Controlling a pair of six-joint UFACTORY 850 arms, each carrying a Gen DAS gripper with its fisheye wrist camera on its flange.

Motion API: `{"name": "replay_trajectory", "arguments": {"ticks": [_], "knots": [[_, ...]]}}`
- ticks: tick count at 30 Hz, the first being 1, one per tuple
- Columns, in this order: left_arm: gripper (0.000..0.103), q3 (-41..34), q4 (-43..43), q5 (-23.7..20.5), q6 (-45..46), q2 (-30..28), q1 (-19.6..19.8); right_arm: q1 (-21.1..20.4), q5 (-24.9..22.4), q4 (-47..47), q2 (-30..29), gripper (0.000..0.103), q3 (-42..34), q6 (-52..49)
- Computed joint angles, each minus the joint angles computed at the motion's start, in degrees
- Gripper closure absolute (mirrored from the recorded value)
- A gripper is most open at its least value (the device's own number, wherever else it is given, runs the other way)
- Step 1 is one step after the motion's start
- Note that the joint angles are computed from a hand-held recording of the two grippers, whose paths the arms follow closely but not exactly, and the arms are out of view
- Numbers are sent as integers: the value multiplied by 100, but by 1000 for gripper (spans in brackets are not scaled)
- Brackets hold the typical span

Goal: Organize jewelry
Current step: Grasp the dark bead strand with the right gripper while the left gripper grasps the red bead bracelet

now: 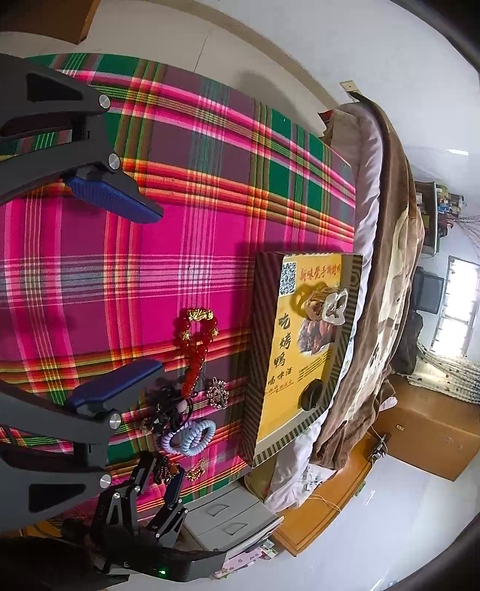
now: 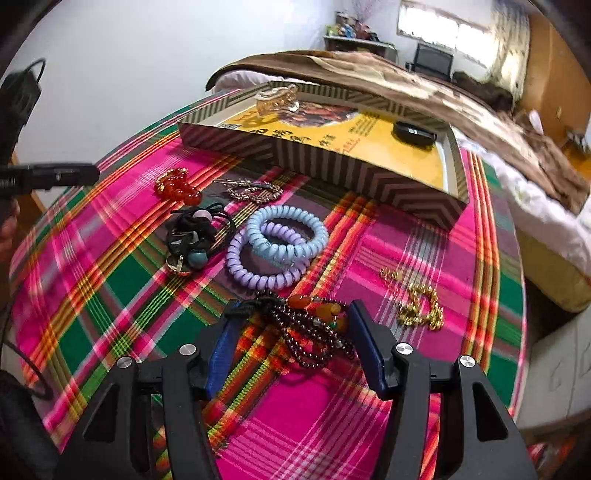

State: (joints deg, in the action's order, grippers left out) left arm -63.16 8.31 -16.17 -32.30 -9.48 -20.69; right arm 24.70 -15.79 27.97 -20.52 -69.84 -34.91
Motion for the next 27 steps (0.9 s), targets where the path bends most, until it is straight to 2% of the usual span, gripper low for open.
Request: {"name": "replay_trajectory", "arguments": {"ticks": [2,4,12,15,18,21,24,27], "knots": [[28,-27,-67,-13,70,-39,-8,-3,24,48,12,46,19,56],[28,-47,-157,-16,156,-69,-9,28,126,-195,36,56,54,312],[28,-208,-374,-110,385,-253,-37,17,255,94,184,88,233,218],[28,-296,-410,-137,454,-333,-61,56,379,-325,246,91,312,722],[28,-428,-237,-181,389,-442,-114,24,433,143,317,92,412,439],[28,-551,625,-237,-182,-543,-234,-45,465,1150,422,92,552,-312],[28,-704,531,-328,47,-702,-241,-113,430,1988,529,92,689,-923],[28,-820,942,-517,-314,-826,-240,-155,422,2546,644,92,829,-1346]]}}
